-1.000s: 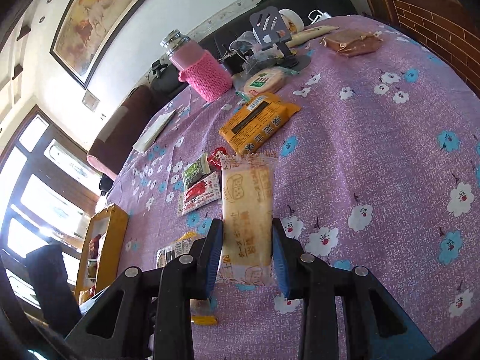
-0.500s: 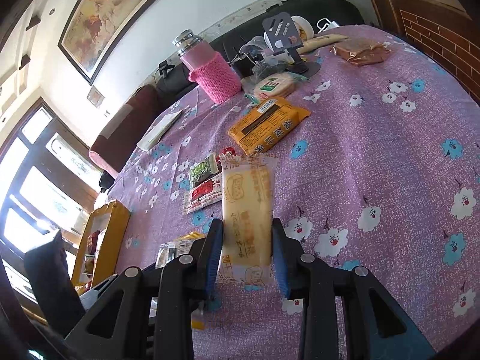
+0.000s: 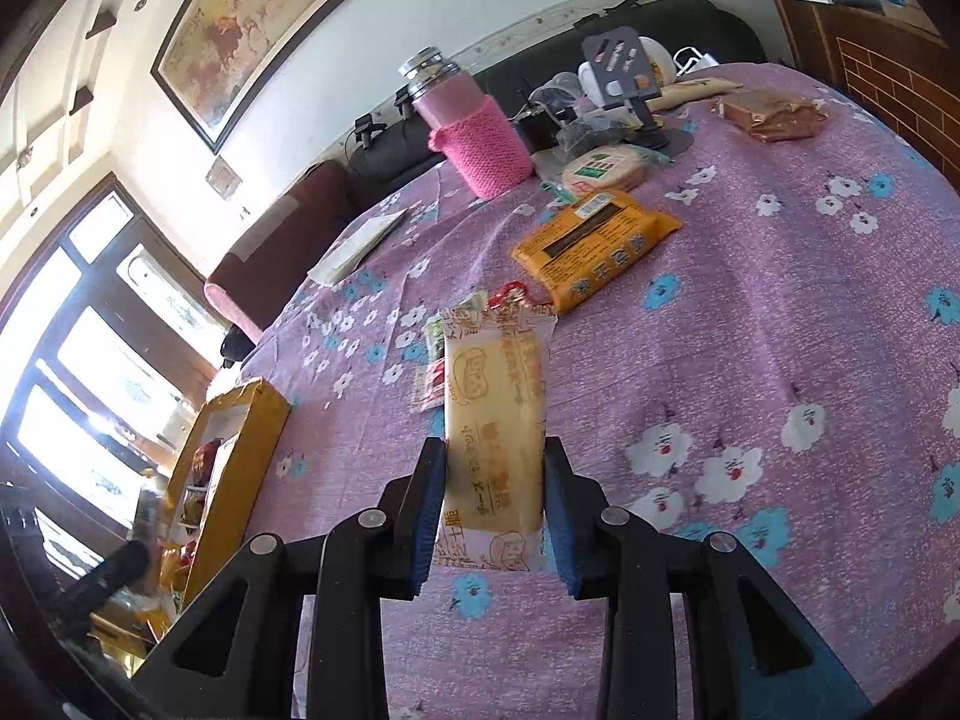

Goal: Organize snacks
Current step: 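Carry cracker pack into tray with left tool while right tool drops bread pack there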

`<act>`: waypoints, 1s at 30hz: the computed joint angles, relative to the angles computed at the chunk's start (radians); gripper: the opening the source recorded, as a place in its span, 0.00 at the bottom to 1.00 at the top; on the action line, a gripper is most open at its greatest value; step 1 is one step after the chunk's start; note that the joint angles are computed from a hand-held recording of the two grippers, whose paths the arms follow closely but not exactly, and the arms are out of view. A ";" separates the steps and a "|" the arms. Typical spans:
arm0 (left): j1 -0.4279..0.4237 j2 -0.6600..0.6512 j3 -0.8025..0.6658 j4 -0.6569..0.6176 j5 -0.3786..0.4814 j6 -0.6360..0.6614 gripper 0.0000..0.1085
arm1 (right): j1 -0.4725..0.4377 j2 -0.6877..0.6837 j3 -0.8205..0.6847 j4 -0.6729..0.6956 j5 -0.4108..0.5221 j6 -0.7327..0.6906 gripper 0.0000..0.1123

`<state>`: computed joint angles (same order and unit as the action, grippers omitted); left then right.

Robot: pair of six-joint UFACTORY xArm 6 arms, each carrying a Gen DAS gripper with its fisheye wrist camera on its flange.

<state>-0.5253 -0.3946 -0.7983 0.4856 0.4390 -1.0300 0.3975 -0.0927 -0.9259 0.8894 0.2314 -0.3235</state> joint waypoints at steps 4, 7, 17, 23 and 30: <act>0.098 -0.181 0.133 0.027 0.040 -0.043 0.67 | 0.062 -0.012 -0.036 -0.001 0.032 0.008 0.29; 0.165 -0.261 0.199 0.018 0.057 -0.049 0.68 | 0.118 0.019 -0.106 -0.031 0.072 0.037 0.29; 0.310 -0.227 0.244 -0.155 -0.001 0.144 0.68 | 0.289 0.285 -0.503 -0.275 0.264 0.238 0.28; 0.309 -0.197 0.263 -0.179 -0.019 0.186 0.68 | 0.364 0.466 -0.711 -0.413 0.392 0.345 0.28; 0.318 -0.240 0.283 -0.018 -0.003 0.036 0.68 | 0.414 0.606 -0.862 -0.673 0.438 0.531 0.29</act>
